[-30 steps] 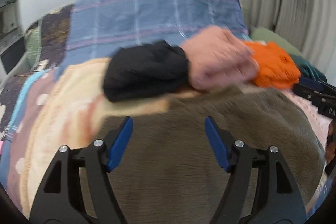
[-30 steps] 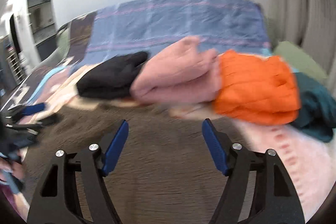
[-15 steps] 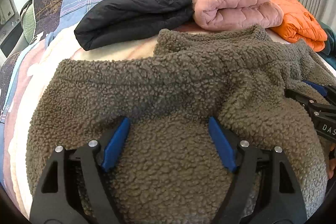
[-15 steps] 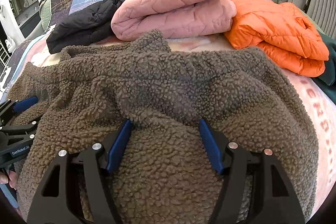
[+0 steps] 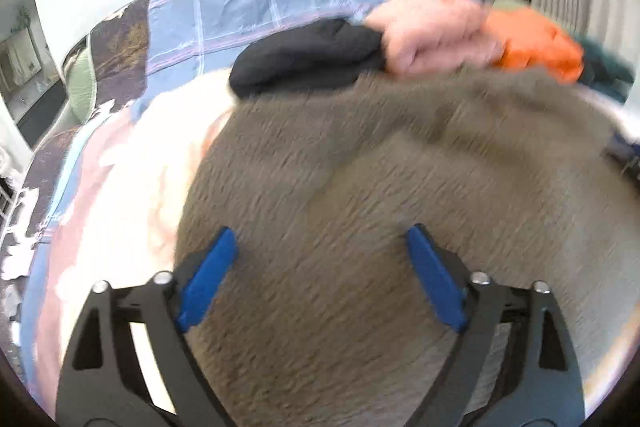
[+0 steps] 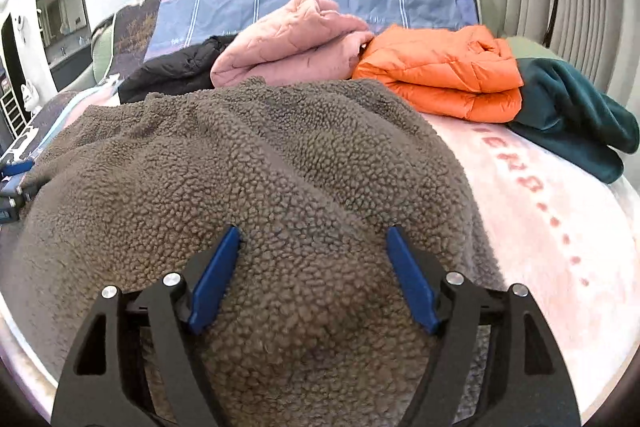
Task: Fold large clothes
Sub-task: 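Press the folded jacket flat with both tools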
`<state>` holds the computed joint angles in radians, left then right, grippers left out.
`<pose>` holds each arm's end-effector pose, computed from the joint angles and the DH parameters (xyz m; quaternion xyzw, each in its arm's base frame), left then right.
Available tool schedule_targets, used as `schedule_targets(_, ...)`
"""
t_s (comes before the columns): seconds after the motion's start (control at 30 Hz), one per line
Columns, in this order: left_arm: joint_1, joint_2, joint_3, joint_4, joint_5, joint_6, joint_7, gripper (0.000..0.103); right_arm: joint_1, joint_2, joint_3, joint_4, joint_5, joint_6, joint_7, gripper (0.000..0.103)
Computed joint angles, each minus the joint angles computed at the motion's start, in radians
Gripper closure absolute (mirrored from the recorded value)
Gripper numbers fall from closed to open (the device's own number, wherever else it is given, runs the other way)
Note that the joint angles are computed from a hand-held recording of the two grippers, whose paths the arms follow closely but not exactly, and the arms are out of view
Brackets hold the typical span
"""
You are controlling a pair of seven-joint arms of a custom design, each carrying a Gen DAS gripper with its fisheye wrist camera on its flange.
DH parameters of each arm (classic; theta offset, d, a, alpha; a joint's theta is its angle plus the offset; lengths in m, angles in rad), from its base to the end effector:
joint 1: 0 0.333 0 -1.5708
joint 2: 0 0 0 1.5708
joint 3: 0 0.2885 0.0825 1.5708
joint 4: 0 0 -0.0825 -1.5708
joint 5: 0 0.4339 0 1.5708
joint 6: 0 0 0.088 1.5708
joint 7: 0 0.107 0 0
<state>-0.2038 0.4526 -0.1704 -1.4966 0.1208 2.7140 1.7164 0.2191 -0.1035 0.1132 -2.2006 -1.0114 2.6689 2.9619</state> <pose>0.7239 -0.2648 0.4606 -0.4475 0.8111 -0.2868 0.2439 0.5529 0.2182 0.4268 -0.5535 0.7209 -0.3185 0.2694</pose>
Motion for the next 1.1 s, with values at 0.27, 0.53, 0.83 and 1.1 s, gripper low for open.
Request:
schedule_targets(0.27,0.043,0.035,-0.041,0.031,-0.128,-0.033,0.017,0.007,0.022,-0.015,-0.005,0.001,-0.057,-0.047,0.112,0.022)
schedule_targets(0.53,0.015,0.011,-0.009,-0.015,-0.084,0.02,-0.036,0.006,-0.012,-0.183,0.026,-0.182,0.056,-0.076,0.181,0.01)
schedule_targets(0.83,0.018,0.004,-0.009,-0.038,-0.082,0.059,-0.053,0.005,-0.168,-0.15,0.028,-0.278,0.133,0.317,0.204,0.001)
schedule_targets(1.1,0.029,0.004,-0.021,-0.039,-0.09,0.06,-0.05,0.004,-0.228,-0.205,0.112,-0.293,0.175,0.266,0.188,0.011)
